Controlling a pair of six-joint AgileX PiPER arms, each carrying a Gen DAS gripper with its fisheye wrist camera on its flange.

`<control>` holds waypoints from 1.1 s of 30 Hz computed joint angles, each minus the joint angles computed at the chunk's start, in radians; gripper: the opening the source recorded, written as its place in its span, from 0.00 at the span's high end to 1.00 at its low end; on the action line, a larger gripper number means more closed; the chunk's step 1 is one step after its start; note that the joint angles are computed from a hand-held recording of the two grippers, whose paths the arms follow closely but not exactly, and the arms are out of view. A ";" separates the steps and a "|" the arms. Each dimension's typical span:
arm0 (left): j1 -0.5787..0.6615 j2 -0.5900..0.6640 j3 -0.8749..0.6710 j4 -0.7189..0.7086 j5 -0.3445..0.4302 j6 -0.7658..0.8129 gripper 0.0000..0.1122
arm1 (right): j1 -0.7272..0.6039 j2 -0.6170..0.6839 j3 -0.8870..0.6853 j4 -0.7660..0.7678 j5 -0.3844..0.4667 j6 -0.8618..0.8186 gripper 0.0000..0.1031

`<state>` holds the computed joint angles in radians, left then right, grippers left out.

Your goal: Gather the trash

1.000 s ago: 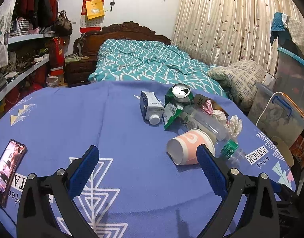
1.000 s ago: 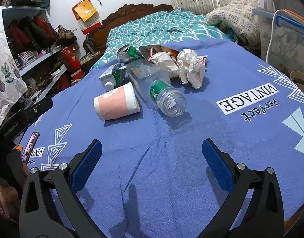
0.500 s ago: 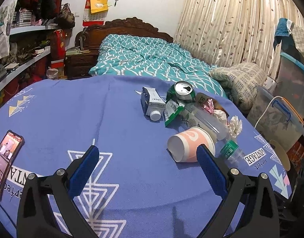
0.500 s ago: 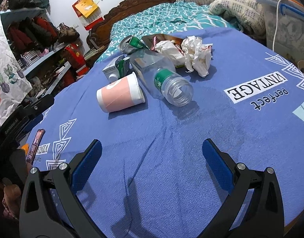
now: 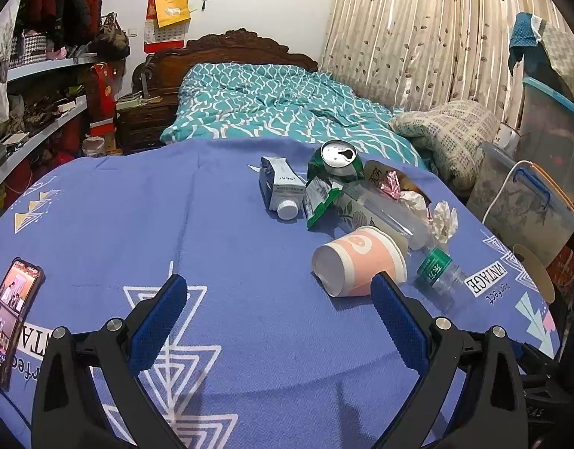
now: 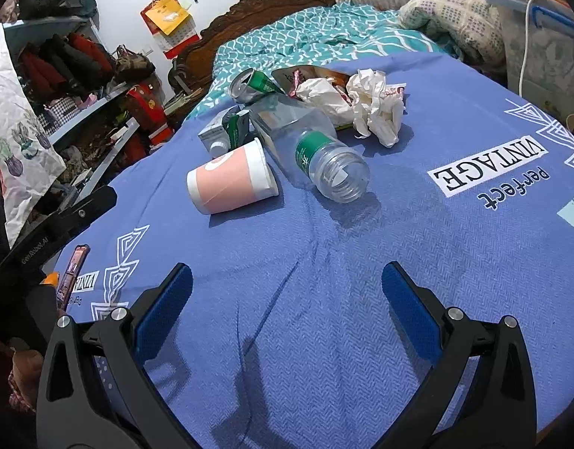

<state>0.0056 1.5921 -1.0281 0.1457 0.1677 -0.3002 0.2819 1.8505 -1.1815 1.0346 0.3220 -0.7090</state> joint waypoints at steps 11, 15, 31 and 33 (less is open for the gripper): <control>0.031 0.060 -0.086 -0.309 0.050 0.332 0.16 | -0.012 -0.026 -0.005 0.025 -0.033 -0.086 0.27; 0.045 0.148 -0.220 -0.505 0.157 0.530 0.22 | -0.018 -0.022 -0.041 -0.096 -0.083 -0.036 0.39; 0.081 0.575 -0.729 -0.791 0.607 0.694 0.38 | -0.044 0.439 -0.756 -0.578 0.354 0.278 0.49; 0.069 0.540 -0.674 -0.784 0.562 0.696 0.41 | -0.042 0.464 -0.794 -0.579 0.402 0.293 0.57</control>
